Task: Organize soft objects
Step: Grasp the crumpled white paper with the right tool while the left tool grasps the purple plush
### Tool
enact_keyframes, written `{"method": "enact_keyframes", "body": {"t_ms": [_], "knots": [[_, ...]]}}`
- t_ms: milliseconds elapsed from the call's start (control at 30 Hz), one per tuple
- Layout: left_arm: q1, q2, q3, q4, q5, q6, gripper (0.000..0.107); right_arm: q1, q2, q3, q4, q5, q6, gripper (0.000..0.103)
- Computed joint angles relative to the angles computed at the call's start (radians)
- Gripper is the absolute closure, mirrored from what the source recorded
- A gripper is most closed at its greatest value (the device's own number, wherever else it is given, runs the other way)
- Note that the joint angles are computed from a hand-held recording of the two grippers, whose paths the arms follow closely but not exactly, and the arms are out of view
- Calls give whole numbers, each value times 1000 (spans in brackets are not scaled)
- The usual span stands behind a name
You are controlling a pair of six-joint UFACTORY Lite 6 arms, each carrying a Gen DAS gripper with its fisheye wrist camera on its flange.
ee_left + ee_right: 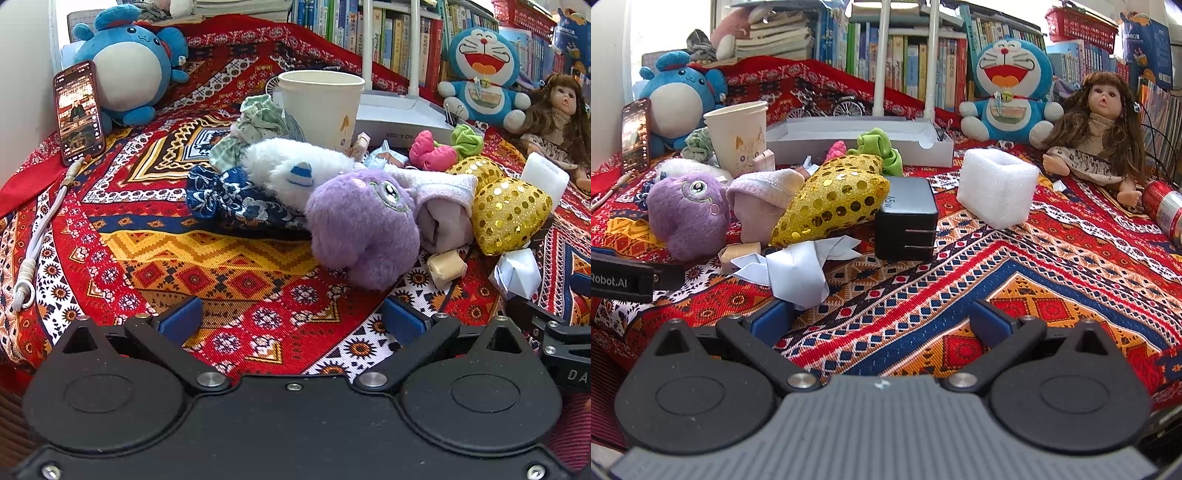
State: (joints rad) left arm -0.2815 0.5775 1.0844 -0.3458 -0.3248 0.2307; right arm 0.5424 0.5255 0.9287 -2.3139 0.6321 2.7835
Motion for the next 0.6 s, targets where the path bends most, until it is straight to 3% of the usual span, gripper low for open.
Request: {"method": "enact_keyframes", "body": {"t_ms": [200,367,467,600], "knots": [[5,-14,-43,76,-59,-89,4,2,1,-42,-85,66,81,0],[50,-59,-96,383,-112,-411,5,-2,-49,-127,-251,142,207,0],[54,-81,-105,423,-132,-459,6,19,-68,-150,-282,192,195,4],[46,-90,-86,402,-131,-432,16,24,-78,-138,-322,191,190,12]]}}
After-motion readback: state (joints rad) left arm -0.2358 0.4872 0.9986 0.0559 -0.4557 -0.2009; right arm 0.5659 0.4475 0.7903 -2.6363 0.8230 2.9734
